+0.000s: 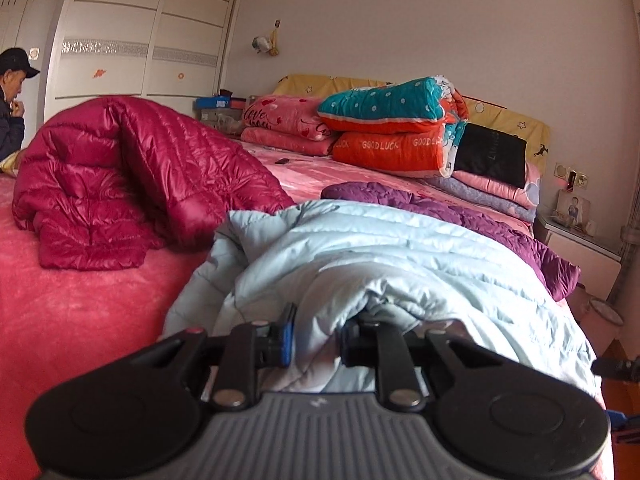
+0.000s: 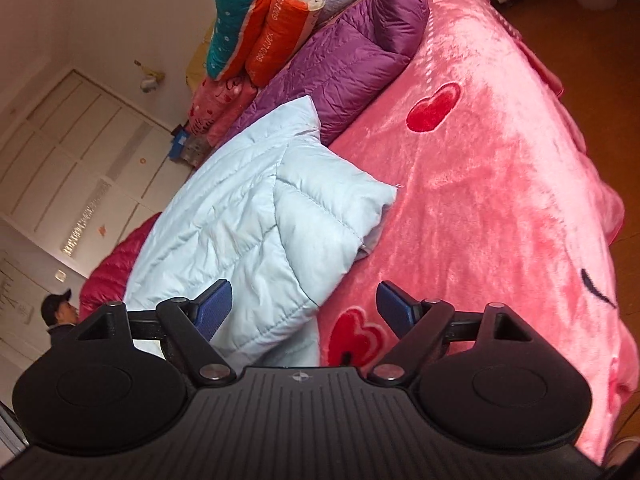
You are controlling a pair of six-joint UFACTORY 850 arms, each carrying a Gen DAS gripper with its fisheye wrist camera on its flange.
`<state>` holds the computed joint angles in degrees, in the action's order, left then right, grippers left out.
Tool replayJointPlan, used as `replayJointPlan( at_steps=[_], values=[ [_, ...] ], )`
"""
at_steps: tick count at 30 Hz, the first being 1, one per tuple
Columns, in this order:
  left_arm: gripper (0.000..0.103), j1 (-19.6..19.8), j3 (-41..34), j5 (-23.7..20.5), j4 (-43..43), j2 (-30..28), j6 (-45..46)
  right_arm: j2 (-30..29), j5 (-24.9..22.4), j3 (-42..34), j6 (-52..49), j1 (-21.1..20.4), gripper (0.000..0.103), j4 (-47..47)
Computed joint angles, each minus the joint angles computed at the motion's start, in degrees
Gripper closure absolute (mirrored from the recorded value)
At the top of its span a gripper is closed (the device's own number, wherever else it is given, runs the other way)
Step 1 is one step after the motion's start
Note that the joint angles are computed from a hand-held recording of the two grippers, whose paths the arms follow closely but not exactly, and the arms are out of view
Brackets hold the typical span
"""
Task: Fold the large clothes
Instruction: 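Close both grippers on the jacket edge, then lift the jacket high with both grippers to let it hang open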
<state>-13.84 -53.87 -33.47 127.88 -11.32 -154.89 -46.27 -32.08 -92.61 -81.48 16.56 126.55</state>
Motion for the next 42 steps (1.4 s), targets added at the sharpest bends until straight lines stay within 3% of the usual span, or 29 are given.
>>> replayJointPlan(
  at_steps=[5,8,10,15,20,25,34,42],
  values=[
    [0.077,1.08,-0.23,2.65,2.70,-0.79,-3.02,-3.45,-4.73,-4.10,4.28,-0.63,0.015,0.44],
    [0.071,1.28,-0.60,3.27,2.14,-1.44,-2.63,-5.19,-5.49,-6.82,7.97,-0.61,0.036,-0.81],
    [0.072,1.48,-0.61,3.76,2.75,-1.52,-3.32,-5.58,-3.98,-7.97,8.91,-0.35,0.059,-1.97],
    [0.095,0.89,0.64,1.28,6.61,-0.34,-5.77,-3.02,-2.16,-5.95,5.63,0.14,0.082,0.31],
    [0.099,-0.15,2.47,-2.24,10.04,1.90,-8.89,2.14,3.44,-2.89,-7.67,1.40,0.087,6.08],
    [0.100,-1.39,4.74,-5.94,11.88,5.67,-10.51,8.15,4.22,1.89,-21.32,2.46,0.089,16.25],
    [0.100,-5.34,8.67,-11.66,9.93,15.13,-6.92,20.72,-1.15,13.08,-44.99,3.66,0.090,33.49],
    [0.100,-9.57,11.61,-15.74,7.34,24.65,-2.85,30.42,-7.37,21.20,-58.04,4.75,0.090,40.29]
  ],
)
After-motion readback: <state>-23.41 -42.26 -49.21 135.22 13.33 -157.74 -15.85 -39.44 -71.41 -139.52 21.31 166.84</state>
